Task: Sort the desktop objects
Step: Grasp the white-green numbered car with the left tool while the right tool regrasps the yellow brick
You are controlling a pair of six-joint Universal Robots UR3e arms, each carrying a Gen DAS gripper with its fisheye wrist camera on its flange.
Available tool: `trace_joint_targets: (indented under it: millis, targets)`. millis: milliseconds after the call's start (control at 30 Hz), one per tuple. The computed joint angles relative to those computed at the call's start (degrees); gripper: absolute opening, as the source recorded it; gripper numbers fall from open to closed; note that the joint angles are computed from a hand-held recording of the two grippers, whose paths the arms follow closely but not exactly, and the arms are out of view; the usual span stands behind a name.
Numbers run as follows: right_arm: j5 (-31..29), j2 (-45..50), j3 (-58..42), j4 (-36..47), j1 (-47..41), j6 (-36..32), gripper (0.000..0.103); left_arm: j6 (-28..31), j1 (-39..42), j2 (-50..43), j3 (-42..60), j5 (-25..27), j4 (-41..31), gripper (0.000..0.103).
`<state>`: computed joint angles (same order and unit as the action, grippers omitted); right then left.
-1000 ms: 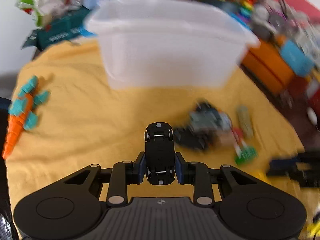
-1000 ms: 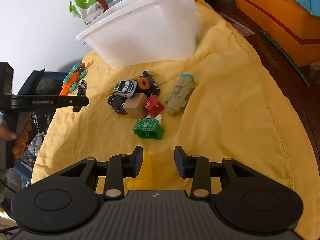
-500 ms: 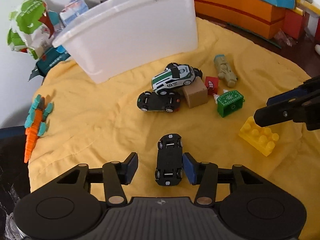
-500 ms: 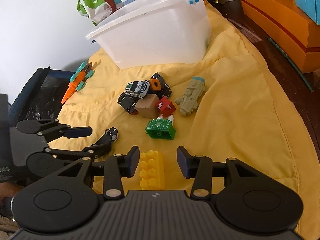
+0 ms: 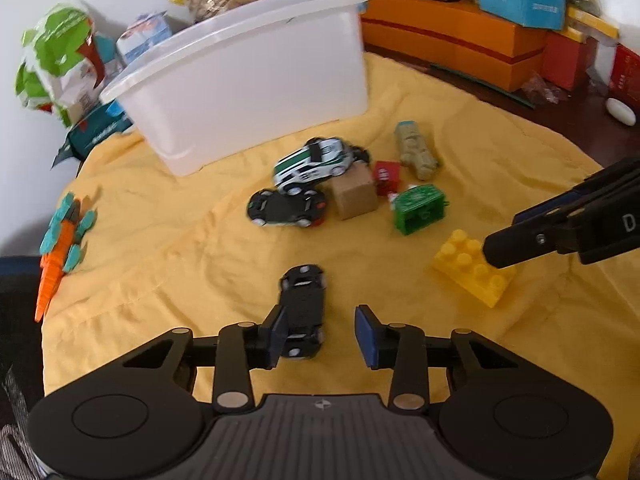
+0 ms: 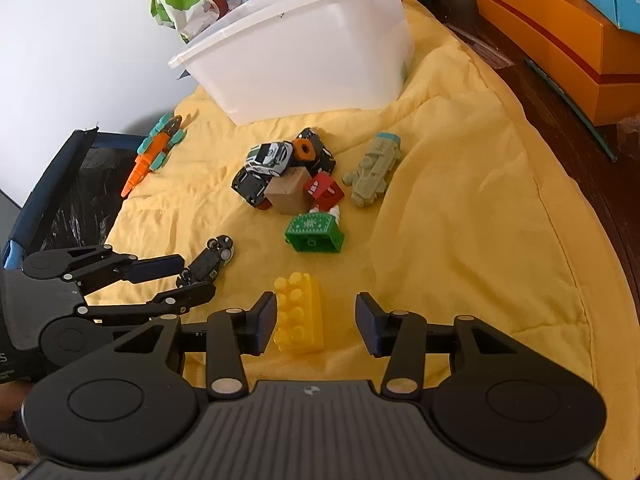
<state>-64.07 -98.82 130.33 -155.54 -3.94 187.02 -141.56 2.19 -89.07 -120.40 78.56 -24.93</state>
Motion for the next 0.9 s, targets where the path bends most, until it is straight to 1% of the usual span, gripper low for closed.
trace_joint_targets:
  millis: [33, 100, 167, 233, 300, 533, 700, 900]
  targets:
    - [0.04, -0.32, 0.18, 0.29, -0.17, -0.14, 0.048, 0.31, -0.44, -0.26, -0.47, 0.27, 1.03, 0.042]
    - [-0.03, -0.79, 0.31, 0.84, -0.3, -0.24, 0.048, 0.58, -1.06, -0.71, -1.29, 1.18, 2.37, 0.037]
    - [0.1, -1.21, 0.39, 1.24, -0.46, -0.47, 0.048, 0.73, -0.77, -0.92, -2.19, 1.57, 3.69, 0.036]
    - [0.15, -1.5, 0.56, 1.01, -0.39, -0.46, 0.049, 1.08, -0.07, -0.98, -2.56, 1.25, 4.65, 0.029]
    - [0.23, -1.56, 0.74, 0.84, -0.29, -0.4, 0.048, 1.25, 0.75, -0.94, -2.19, 0.22, 4.41, 0.018]
    - [0.12, -1.74, 0.81, 0.3, 0.42, -0.14, 0.049, -1.86, 4.8, -2.27, 2.77, -3.51, -2.44, 0.017]
    - [-0.06, -1.6, 0.58, 0.27, 0.94, 0.31, 0.049, -2.56, 7.39, -2.68, 4.74, -4.24, -2.95, 0.017]
    - [-0.15, -0.4, 0.06, -1.03, 2.14, 1.24, 0.049, -1.07, 8.71, -3.87, 6.7, -2.95, -1.87, 0.018]
